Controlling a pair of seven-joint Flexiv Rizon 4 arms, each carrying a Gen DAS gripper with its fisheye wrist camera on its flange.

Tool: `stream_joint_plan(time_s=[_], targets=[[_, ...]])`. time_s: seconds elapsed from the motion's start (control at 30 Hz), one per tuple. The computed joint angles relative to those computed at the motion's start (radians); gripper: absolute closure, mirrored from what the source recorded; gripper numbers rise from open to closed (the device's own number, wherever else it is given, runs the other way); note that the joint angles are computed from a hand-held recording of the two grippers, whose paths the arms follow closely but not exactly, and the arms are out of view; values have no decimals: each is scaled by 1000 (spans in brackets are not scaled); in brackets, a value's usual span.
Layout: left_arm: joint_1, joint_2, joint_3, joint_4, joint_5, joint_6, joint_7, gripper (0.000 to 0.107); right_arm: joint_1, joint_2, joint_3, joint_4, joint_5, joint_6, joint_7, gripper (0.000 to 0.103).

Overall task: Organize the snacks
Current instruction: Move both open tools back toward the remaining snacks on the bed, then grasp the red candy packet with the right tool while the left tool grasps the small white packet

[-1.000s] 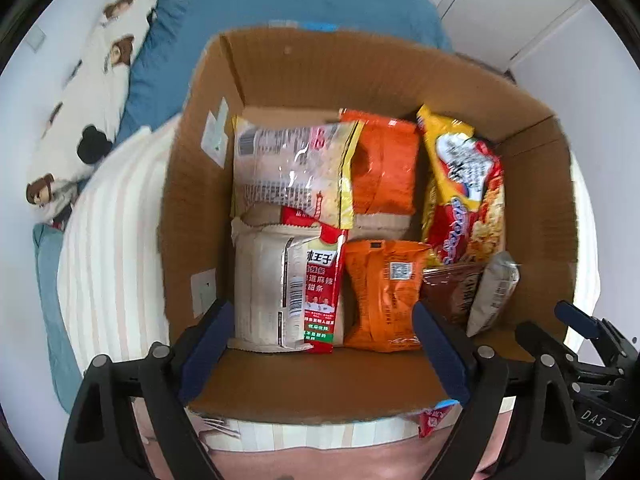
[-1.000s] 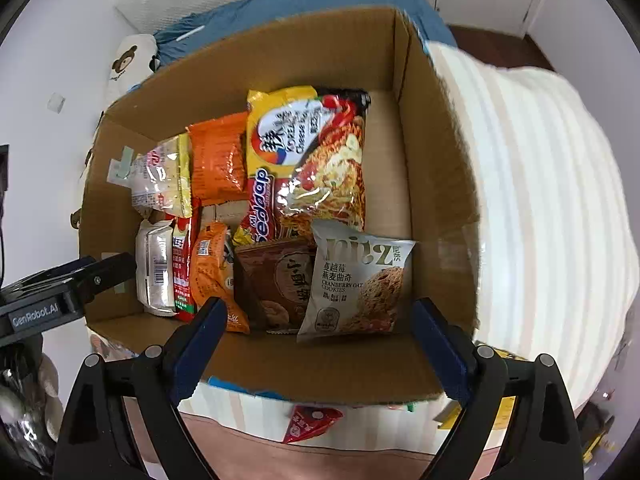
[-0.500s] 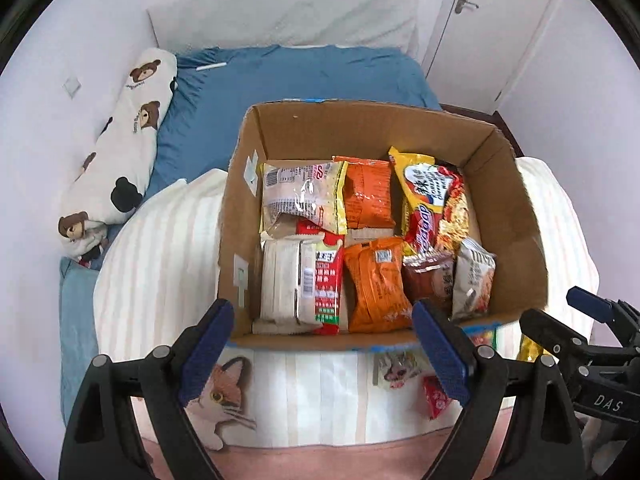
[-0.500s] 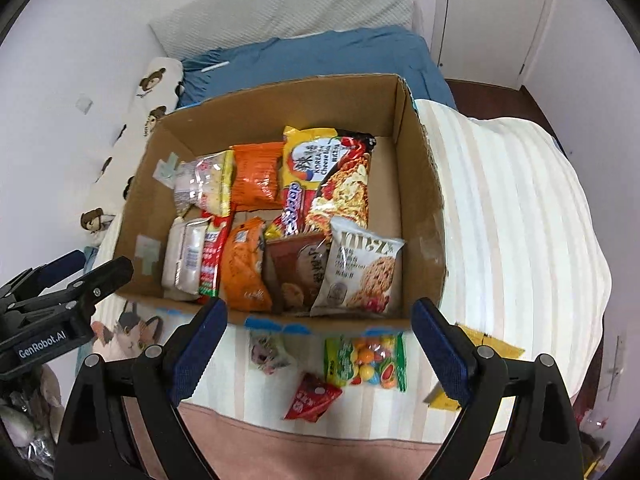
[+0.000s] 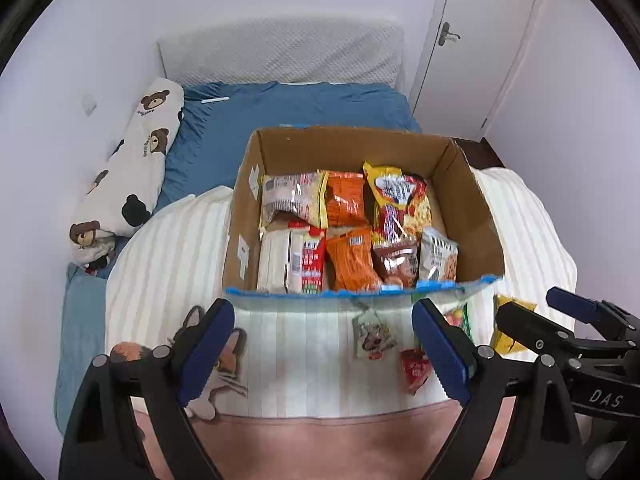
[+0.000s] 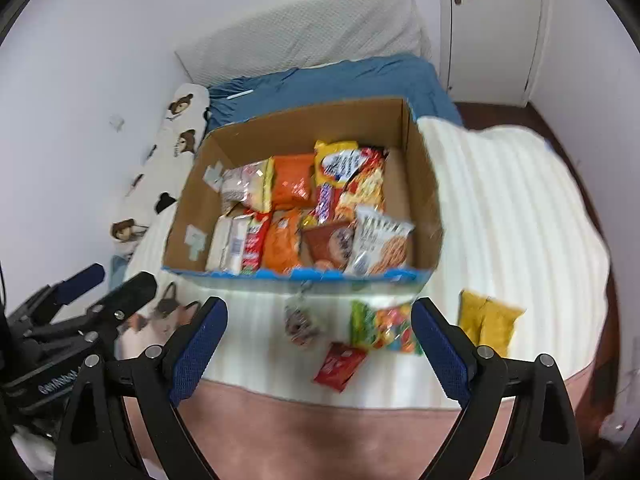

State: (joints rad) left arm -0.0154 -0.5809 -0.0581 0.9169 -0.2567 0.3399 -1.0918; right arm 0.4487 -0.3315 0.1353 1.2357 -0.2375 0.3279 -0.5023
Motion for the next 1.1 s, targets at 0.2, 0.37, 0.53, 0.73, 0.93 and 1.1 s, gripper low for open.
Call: stream_joint_plan(time_s=[0.2,0.37,0.53,0.73,0.93,1.1], targets=[[-26,67,36,192,78,69,15,16,-52,76,44,220,180,163,100,8],[-42,50,54,235,141,36,-10,16,-86,94,60,408,322,347,217,8],[-57,16,55,219,189,11,1,16,-104,65,78,493,424,512,254,16],[-75,-40,55,152,217,-41,13,16,-100,18,78,490,410,533,243,64],[-94,-118,37,52,197,-145,10,16,-93,94,75,570,359,531,294,64],[-109,-192,20,-38,149,-239,-32,16,-96,177,75,658,329,513,362,64]])
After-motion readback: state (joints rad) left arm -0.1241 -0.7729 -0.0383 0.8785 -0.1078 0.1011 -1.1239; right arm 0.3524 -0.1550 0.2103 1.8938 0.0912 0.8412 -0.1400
